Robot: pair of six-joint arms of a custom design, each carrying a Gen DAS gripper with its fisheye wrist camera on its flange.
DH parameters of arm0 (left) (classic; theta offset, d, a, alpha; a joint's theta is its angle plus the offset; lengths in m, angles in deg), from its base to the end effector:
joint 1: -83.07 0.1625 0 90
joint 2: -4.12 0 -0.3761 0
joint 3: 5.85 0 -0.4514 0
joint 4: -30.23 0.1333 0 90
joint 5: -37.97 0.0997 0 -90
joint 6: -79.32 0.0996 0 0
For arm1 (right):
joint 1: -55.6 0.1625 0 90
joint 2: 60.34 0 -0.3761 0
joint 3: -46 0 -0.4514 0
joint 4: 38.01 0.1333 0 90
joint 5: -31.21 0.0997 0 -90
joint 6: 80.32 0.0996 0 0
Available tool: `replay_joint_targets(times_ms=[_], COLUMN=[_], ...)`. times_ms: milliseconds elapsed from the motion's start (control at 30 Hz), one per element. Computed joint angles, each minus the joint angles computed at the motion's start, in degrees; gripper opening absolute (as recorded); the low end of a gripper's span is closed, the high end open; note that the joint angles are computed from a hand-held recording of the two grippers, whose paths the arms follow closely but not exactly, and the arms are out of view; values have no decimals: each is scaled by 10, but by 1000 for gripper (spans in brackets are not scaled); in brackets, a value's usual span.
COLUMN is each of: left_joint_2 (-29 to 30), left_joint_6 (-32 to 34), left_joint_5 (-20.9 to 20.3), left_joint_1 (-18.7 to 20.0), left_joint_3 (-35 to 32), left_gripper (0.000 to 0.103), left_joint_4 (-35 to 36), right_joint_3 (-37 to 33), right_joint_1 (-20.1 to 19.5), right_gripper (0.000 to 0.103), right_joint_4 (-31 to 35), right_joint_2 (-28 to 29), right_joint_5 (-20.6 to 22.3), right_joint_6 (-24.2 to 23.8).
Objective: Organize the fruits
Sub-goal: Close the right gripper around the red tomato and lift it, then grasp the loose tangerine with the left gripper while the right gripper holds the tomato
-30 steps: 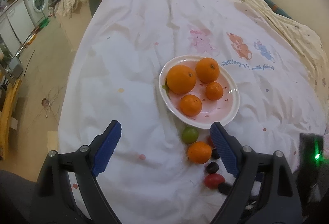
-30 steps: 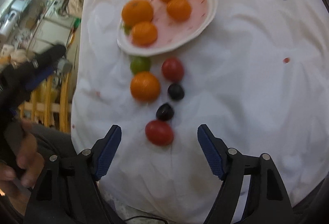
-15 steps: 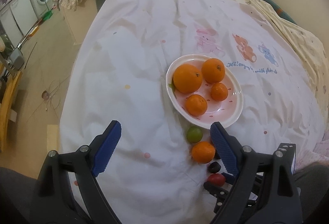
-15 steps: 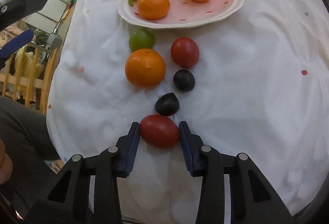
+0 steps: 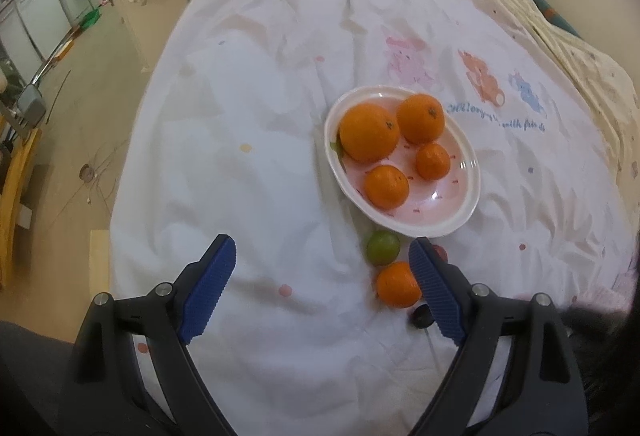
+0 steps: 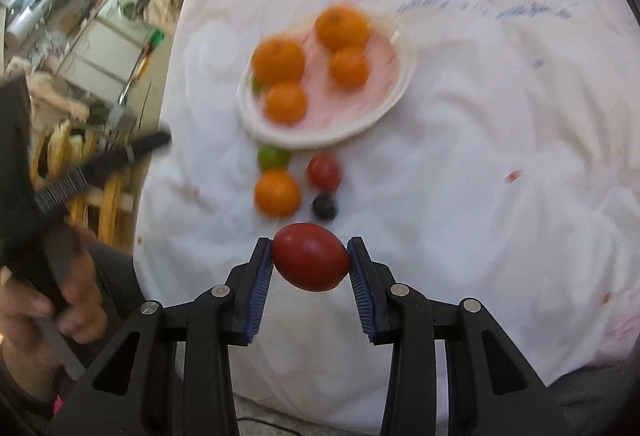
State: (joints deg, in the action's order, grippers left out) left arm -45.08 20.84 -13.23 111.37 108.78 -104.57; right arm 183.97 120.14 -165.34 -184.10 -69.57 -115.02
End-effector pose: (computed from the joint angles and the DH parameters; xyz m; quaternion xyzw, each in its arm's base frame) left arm -0.3469 -0.4091 -0.0711 0.0855 0.9259 -0.1991 0.3093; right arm -0.0507 -0.3732 0.3135 0.0598 -0.9737 0.1265 0.1796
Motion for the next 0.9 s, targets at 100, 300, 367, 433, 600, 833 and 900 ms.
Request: replay_joint_targets(times_ms=[100, 300, 367, 433, 600, 833, 900], left_joint_2=[20, 56, 67, 82, 114, 147, 145], left_joint_6=[19, 46, 59, 75, 96, 113, 126], left_joint_5=[-15, -33, -40, -57, -80, -69, -82], left_joint_1=[1, 0, 1, 5, 11, 13, 14], left_joint_3=[-13, -32, -39, -51, -75, -104, -100], left_gripper=[86, 86, 86, 86, 78, 64, 47], left_joint_4=[5, 14, 15, 14, 15, 33, 14], right_joint_3=[-22, -34, -35, -31, -26, -27, -28], right_joint_1=[-9, -50, -56, -60, -49, -46, -45], right_gripper=[40, 40, 40, 40, 40, 40, 40], right_joint_4=[-14, -33, -32, -37, -56, -55, -56], right_joint_2=[4, 9, 13, 12, 17, 22, 25], right_joint_5=[22, 82, 85, 91, 84, 77, 74], right_joint_6=[6, 28, 39, 41, 31, 24, 27])
